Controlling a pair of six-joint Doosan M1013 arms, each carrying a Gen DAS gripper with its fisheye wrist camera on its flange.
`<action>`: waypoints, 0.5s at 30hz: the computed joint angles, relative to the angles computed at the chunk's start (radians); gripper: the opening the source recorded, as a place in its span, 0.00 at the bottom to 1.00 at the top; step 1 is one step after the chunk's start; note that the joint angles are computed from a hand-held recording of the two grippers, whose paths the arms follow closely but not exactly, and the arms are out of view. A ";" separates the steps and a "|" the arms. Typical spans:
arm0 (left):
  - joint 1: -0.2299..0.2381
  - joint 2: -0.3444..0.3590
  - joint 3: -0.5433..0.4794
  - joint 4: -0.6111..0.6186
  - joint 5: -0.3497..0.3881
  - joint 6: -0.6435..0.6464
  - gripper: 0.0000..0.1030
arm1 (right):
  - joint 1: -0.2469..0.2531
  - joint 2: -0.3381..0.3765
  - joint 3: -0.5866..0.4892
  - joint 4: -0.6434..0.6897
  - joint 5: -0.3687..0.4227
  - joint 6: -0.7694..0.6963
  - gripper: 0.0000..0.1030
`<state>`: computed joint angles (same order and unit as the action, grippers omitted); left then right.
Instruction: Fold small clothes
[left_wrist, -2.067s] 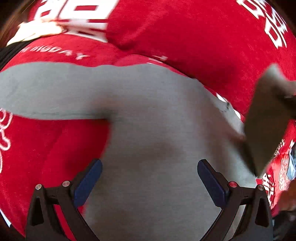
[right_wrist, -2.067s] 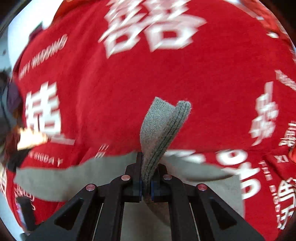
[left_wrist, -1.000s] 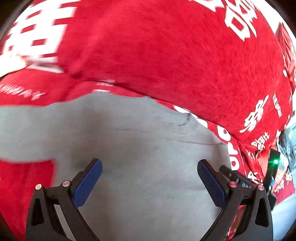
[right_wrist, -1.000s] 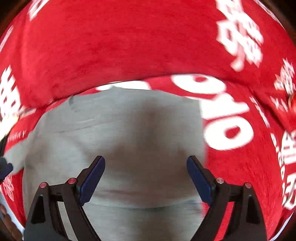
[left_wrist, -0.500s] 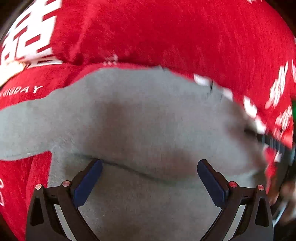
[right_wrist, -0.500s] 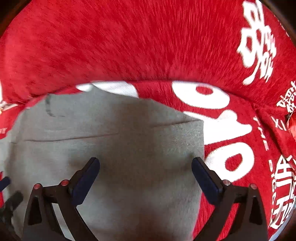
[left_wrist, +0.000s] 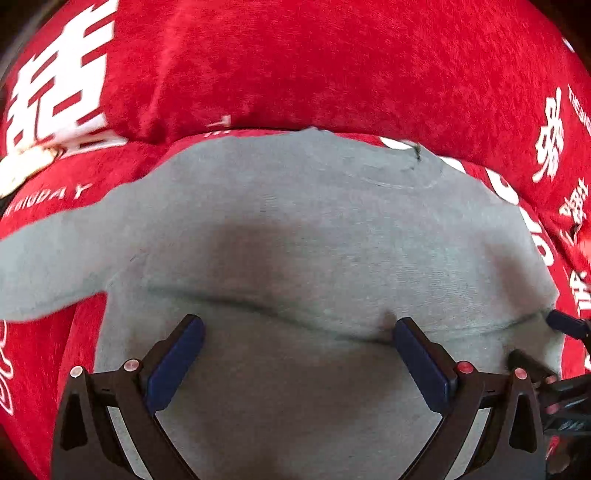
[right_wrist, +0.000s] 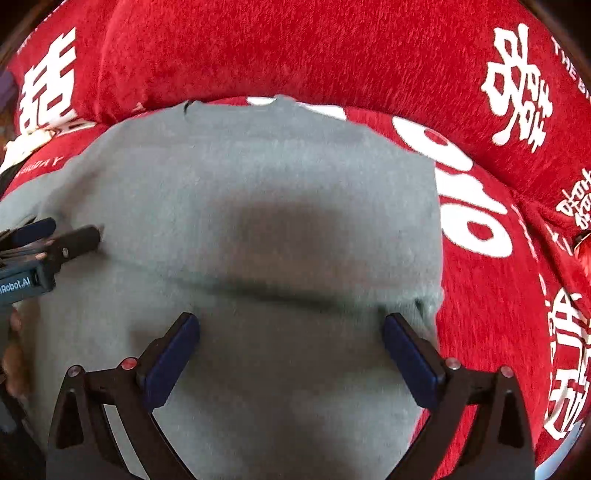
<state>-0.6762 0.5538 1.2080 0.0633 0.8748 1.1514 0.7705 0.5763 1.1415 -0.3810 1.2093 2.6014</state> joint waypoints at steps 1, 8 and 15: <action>0.006 -0.010 0.019 -0.019 -0.036 0.001 1.00 | -0.002 -0.006 -0.004 -0.002 0.002 0.012 0.97; -0.016 -0.004 0.019 0.081 -0.038 -0.055 1.00 | -0.047 0.029 -0.127 0.027 -0.020 0.064 0.97; -0.015 -0.006 0.023 0.076 -0.045 -0.046 1.00 | -0.083 0.230 -0.377 0.097 0.181 -0.047 1.00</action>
<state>-0.6911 0.5477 1.2312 0.1397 0.8294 1.1050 0.6871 0.8059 0.7647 -0.2840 1.3899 2.5544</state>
